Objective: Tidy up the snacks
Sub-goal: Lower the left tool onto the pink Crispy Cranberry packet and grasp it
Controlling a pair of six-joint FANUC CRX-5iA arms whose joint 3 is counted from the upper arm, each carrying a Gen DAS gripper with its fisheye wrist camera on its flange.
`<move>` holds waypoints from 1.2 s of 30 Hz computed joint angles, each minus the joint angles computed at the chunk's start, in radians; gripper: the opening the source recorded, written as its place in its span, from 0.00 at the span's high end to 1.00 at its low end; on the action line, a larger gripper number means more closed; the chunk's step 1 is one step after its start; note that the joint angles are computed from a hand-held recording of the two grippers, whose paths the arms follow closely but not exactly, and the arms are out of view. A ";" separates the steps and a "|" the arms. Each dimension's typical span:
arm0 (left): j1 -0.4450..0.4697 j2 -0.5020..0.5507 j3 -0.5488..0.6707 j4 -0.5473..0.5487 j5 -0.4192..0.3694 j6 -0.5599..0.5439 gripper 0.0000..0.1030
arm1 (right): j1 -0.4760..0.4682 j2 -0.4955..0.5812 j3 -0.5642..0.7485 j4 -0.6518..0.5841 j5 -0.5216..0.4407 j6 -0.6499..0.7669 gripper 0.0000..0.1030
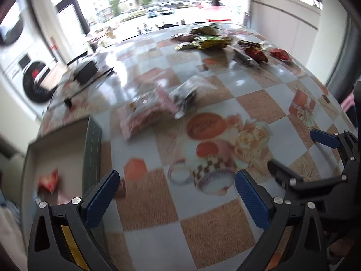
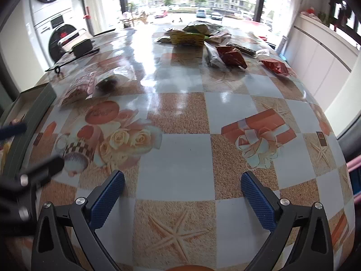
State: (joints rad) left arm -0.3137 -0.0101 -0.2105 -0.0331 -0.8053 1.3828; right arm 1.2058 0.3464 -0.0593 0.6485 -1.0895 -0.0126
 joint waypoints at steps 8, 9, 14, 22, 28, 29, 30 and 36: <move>-0.048 0.118 0.194 -0.130 -0.119 -0.330 0.01 | 0.009 -0.074 -0.096 -0.002 0.088 0.094 0.00; -0.062 0.137 0.217 -0.178 -0.128 -0.331 0.01 | 0.011 -0.072 -0.095 0.002 0.085 0.092 0.00; -0.067 0.231 0.304 -0.246 -0.166 -0.386 0.01 | 0.014 -0.074 -0.104 0.017 0.090 0.076 0.00; 0.010 0.327 0.377 -0.050 -0.200 -0.485 0.01 | 0.016 -0.076 -0.108 0.022 0.088 0.069 0.00; 0.094 0.422 0.462 0.129 -0.363 -0.503 0.01 | 0.017 -0.077 -0.109 0.023 0.086 0.067 0.00; 0.109 0.439 0.475 0.160 -0.396 -0.496 0.04 | 0.017 -0.077 -0.109 0.023 0.086 0.067 0.00; 0.127 0.451 0.478 0.206 -0.423 -0.494 0.05 | 0.017 -0.077 -0.109 0.023 0.087 0.067 0.00; 0.129 0.390 0.401 0.234 -0.373 -0.530 0.36 | 0.018 -0.076 -0.108 0.022 0.086 0.068 0.00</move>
State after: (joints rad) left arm -0.1851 0.3803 0.1902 0.2004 -1.1788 0.8526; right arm 1.2233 0.2700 -0.1674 0.6704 -1.0035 0.0558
